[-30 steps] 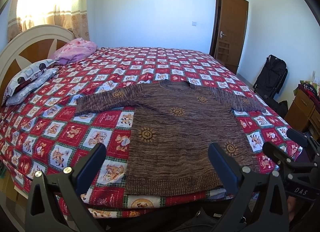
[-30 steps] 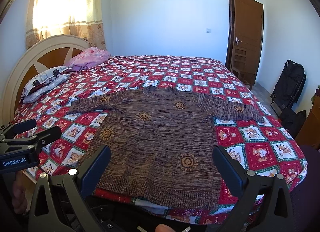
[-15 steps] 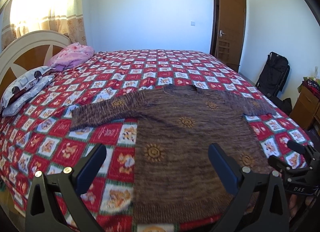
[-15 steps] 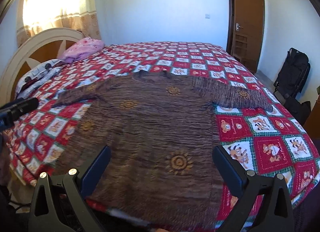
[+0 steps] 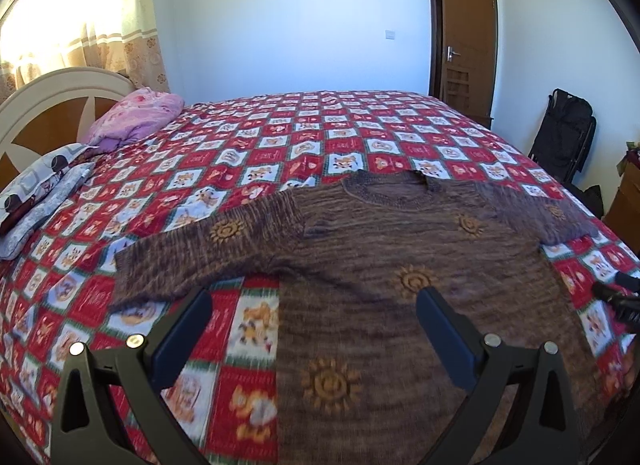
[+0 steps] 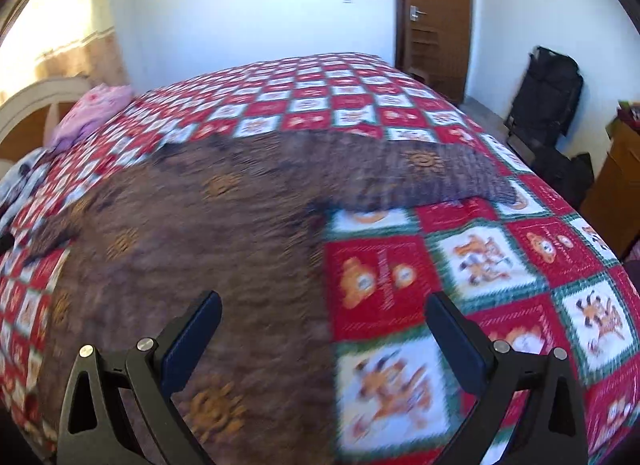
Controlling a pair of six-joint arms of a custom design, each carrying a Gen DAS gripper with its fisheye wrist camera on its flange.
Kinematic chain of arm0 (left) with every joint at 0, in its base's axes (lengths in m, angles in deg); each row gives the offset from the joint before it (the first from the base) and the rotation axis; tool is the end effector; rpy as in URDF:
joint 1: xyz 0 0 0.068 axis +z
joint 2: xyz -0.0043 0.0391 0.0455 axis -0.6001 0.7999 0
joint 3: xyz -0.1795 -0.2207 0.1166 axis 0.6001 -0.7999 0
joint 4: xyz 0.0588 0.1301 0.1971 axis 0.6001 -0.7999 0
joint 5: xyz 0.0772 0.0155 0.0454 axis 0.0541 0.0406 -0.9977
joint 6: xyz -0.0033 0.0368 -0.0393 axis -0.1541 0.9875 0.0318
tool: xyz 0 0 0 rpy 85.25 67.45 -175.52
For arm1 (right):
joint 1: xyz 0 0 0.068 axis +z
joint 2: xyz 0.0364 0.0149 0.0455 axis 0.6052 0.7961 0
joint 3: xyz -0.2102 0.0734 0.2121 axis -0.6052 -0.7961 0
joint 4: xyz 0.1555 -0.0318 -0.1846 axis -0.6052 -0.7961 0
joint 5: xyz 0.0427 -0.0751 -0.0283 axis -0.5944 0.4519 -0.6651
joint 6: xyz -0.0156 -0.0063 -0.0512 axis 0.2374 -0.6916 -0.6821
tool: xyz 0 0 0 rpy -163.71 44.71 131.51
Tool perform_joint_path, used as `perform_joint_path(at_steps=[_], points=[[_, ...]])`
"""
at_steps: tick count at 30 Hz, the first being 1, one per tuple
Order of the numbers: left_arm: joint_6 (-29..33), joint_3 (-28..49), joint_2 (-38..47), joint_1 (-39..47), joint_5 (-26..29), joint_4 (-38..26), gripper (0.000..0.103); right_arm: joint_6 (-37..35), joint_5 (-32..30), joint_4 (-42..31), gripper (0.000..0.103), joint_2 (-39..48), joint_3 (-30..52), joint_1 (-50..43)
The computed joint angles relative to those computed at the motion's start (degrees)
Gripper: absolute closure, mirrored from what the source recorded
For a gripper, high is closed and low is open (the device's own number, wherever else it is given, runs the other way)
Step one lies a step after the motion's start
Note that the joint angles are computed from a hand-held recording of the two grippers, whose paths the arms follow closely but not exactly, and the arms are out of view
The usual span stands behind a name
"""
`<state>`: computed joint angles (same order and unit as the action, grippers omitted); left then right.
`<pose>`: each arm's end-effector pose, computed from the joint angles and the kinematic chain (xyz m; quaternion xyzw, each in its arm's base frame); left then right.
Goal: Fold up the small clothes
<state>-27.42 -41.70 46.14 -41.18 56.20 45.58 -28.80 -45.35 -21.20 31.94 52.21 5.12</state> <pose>0.1999 -0.0116 0.2078 0.0001 0.8994 0.0229 0.4365 0.1937 -0.1063 0.2008 0.0325 0.9229 0.0054 0.3837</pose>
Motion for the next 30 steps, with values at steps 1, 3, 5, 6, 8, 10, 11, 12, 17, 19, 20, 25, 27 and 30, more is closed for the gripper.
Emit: perform_joint_path(at_steps=[1,3,5,6,8,10,11,12,17,19,20,25,27,30], points=[[0.0,0.4,2.9,0.1,-0.4,2.4,0.000,0.7,0.1,0.7,0.001,2.0,1.4,-0.6],[-0.4,1.8,8.2,0.4,-0.5,5.7,0.000,2.0,0.6,1.8,0.001,5.9,4.5,-1.5],[-0.9,3.1,13.2,0.9,-0.8,8.2,0.000,3.2,0.6,1.9,0.001,10.2,8.3,-3.0],[-1.2,3.7,15.2,1.3,-0.7,9.0,0.000,4.0,0.5,1.7,0.001,12.5,10.6,-3.8],[-1.9,5.1,19.5,1.8,-0.4,10.2,0.000,5.7,0.6,0.8,0.003,16.6,15.3,-5.7],[-2.5,7.0,24.2,2.6,-0.7,11.3,0.000,7.5,0.2,-0.8,0.004,20.1,20.0,-7.7],[-2.8,8.1,25.8,2.6,-0.9,11.2,0.000,8.4,0.2,-1.5,0.008,21.9,22.5,-8.7],[-3.0,9.2,27.7,3.4,-0.7,11.3,0.000,8.9,0.5,-2.3,0.011,23.5,24.9,-9.4],[-3.3,12.5,32.4,5.0,-1.6,11.9,0.000,11.0,3.0,-6.9,0.025,32.2,36.7,-11.7],[-3.6,14.2,34.0,5.8,-1.8,12.0,0.000,11.9,4.3,-9.2,0.030,35.6,41.1,-12.1],[-4.1,15.1,34.7,6.5,-1.3,11.8,0.000,12.4,4.5,-10.7,0.037,37.2,43.3,-12.2],[-5.2,17.1,38.8,7.2,-1.0,12.6,0.000,12.9,4.6,-14.4,0.043,41.5,48.9,-11.9],[-5.5,17.2,39.9,7.1,-0.8,13.1,0.000,13.6,4.0,-15.8,0.044,42.5,50.8,-11.6],[-5.8,17.4,40.2,7.1,-0.3,12.9,0.000,13.7,4.6,-18.0,0.068,44.4,53.8,-10.9]])
